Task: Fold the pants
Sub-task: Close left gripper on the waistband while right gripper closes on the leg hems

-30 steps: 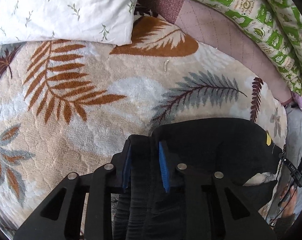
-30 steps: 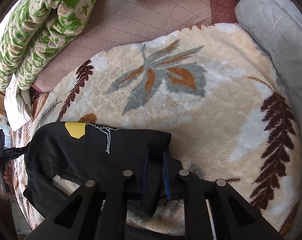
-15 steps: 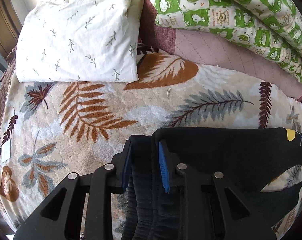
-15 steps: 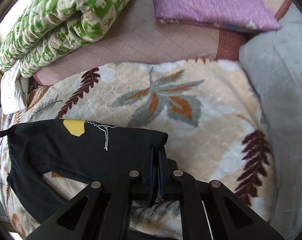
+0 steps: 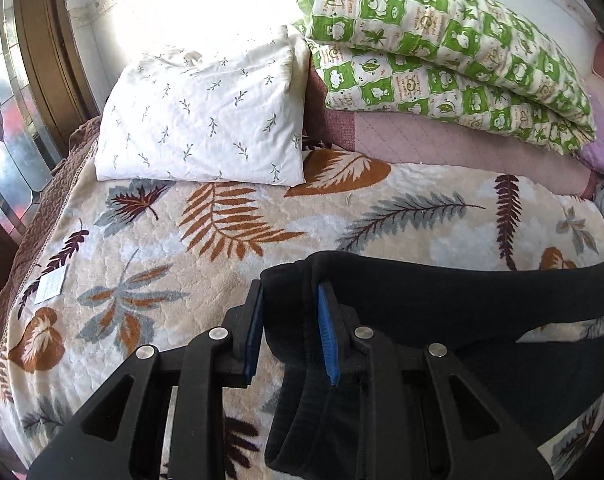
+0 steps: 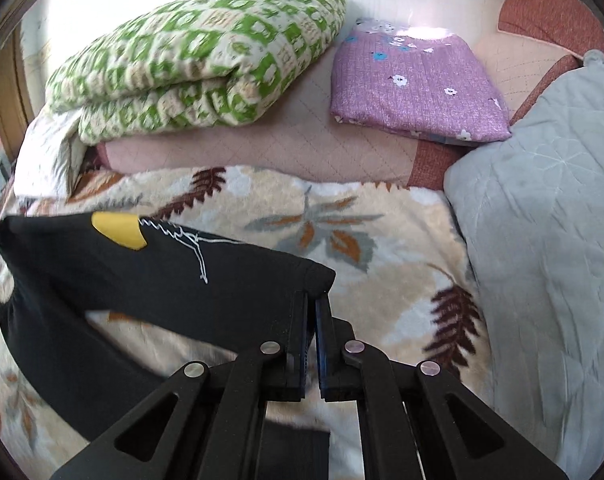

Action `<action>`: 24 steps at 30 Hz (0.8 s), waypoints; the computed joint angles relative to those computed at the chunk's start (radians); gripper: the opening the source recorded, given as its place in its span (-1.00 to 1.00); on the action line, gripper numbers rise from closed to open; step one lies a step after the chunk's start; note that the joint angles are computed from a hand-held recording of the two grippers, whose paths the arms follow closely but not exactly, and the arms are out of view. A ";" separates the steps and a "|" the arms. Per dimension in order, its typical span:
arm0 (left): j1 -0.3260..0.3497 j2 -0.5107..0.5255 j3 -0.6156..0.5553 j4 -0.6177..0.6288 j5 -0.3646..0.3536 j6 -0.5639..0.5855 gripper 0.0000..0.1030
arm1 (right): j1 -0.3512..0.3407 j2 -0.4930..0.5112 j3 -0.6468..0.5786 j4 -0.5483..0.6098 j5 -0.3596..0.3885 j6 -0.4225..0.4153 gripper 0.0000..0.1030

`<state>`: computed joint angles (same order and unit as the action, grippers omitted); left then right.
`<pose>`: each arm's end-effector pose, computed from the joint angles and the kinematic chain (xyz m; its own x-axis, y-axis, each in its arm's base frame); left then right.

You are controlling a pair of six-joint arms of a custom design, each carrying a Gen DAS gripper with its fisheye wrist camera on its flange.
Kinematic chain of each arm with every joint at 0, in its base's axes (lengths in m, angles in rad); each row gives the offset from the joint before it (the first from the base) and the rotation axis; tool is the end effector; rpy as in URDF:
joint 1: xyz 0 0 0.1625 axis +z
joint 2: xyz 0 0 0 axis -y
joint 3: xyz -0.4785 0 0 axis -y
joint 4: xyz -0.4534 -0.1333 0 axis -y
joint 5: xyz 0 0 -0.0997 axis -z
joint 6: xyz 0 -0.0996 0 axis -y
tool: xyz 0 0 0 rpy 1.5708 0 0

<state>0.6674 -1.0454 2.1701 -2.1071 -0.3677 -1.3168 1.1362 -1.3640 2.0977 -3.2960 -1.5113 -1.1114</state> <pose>-0.2516 -0.4864 0.0823 -0.5861 -0.3468 -0.7323 0.3426 0.7129 -0.6119 -0.1149 -0.5781 0.3562 -0.6174 -0.2787 0.7357 -0.7281 0.5564 -0.4002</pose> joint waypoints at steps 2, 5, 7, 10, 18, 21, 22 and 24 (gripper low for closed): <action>-0.025 -0.011 0.028 0.019 -0.011 -0.033 -0.55 | -0.035 -0.024 0.039 -0.009 0.027 -0.025 -0.94; -0.062 -0.036 0.084 0.001 -0.041 -0.072 -0.55 | -0.094 -0.061 0.093 -0.008 0.074 -0.064 -0.94; -0.081 -0.042 0.114 0.009 -0.067 -0.102 -0.55 | -0.138 -0.087 0.130 -0.011 0.105 -0.090 -0.94; -0.094 -0.032 0.146 0.014 -0.131 -0.122 -0.54 | -0.192 -0.115 0.169 -0.010 0.134 -0.117 -0.94; -0.112 -0.069 0.240 -0.136 -0.294 -0.079 -0.50 | -0.272 -0.140 0.200 -0.042 0.131 -0.068 -0.93; -0.132 -0.101 0.254 -0.125 -0.343 -0.067 -0.50 | -0.295 -0.176 0.200 0.028 0.148 -0.012 -0.85; -0.141 -0.120 0.260 -0.108 -0.356 -0.081 -0.49 | -0.304 -0.192 0.201 0.058 0.163 0.010 -0.84; -0.152 -0.173 0.286 -0.109 -0.376 -0.114 -0.49 | -0.317 -0.232 0.191 0.187 0.187 0.060 -0.84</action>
